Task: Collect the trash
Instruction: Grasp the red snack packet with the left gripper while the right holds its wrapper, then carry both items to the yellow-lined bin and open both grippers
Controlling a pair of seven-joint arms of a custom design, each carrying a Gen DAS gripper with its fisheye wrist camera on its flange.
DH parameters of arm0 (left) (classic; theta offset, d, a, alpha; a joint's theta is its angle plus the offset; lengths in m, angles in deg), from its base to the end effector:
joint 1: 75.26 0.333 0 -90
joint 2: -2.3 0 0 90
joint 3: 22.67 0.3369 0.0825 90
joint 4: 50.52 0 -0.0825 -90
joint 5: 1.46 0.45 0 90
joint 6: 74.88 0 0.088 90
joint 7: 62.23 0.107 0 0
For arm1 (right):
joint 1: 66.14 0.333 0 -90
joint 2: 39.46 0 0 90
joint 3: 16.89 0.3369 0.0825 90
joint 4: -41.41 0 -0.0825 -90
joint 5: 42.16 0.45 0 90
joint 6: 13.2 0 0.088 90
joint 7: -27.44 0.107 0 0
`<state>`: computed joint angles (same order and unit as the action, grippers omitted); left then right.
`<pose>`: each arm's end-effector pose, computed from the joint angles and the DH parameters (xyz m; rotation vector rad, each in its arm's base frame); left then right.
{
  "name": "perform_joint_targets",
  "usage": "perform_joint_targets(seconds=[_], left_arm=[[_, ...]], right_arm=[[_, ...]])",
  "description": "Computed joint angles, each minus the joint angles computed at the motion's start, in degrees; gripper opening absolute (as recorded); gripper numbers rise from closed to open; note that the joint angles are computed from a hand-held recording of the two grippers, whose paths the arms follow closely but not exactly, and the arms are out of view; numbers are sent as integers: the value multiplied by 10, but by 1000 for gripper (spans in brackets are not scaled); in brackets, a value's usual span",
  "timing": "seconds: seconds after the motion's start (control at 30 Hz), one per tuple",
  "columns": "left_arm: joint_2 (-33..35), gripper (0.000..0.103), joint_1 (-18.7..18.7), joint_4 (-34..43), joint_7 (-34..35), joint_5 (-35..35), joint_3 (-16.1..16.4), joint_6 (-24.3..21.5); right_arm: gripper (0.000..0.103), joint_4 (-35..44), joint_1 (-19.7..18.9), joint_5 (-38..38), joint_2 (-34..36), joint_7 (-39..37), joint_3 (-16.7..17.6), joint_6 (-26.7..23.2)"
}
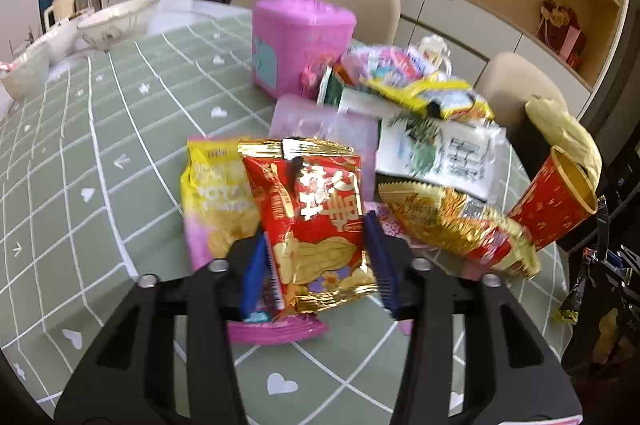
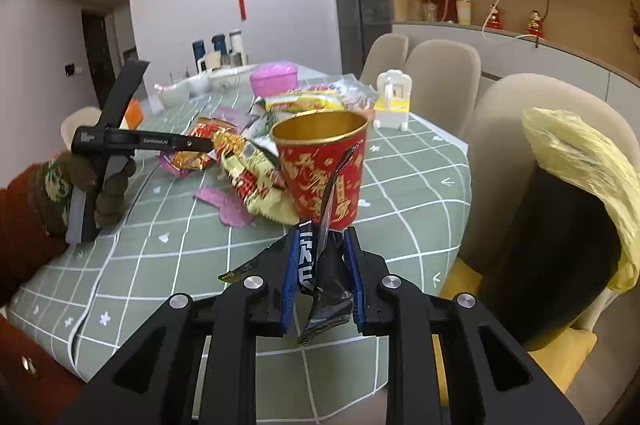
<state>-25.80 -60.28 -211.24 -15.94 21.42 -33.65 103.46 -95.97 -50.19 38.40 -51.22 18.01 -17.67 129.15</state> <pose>0.4370 0.0008 0.4019 -2.0848 1.3481 -0.7517 0.5213 0.1369 0.4045 -2.0391 0.6811 -0.2126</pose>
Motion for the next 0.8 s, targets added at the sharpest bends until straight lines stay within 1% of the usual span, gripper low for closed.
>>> perform_joint_targets(seconds=[0.03,0.07,0.13,0.2,0.3,0.37,0.4,0.43,0.5,0.57,0.63,0.73,0.77,0.8], left_arm=[[-12,32,12,-4,-6,5,-13,4],[-32,32,33,-9,-17,13,-37,5],[-76,32,56,-16,-31,25,-67,5],[-109,32,67,-16,-39,34,-84,-4],[-130,32,86,3,-58,49,-114,-13],[-129,32,102,24,-75,61,-136,-14],[-123,32,112,41,-87,67,-152,-10],[-116,32,116,54,-93,73,-158,-8],[-94,32,131,87,-108,87,-182,1],[-66,33,156,131,-121,109,-221,9],[-32,33,169,171,-127,129,-246,14],[38,33,177,235,-136,155,-273,26],[63,33,186,259,-143,166,-289,31],[92,33,210,287,-155,182,-319,38]], right_arm=[[22,1,-1,3,-2,-1,-3,-7],[22,1,-2,3,-4,-2,-5,-13],[22,1,-5,4,-12,-1,-9,-30],[22,3,-6,11,-18,-6,-12,-40],[22,12,-7,26,-24,-16,-15,-43],[22,24,-8,47,-25,-35,-15,-29],[22,30,-9,55,-24,-41,-15,-22],[22,38,-11,63,-22,-47,-16,-14],[22,58,-17,75,-14,-49,-19,-1],[22,79,-25,89,-5,-50,-22,17],[22,98,-34,99,6,-52,-25,30],[22,131,-50,106,28,-41,-28,51],[22,145,-57,105,39,-32,-31,55],[22,153,-63,107,45,-30,-32,60]])
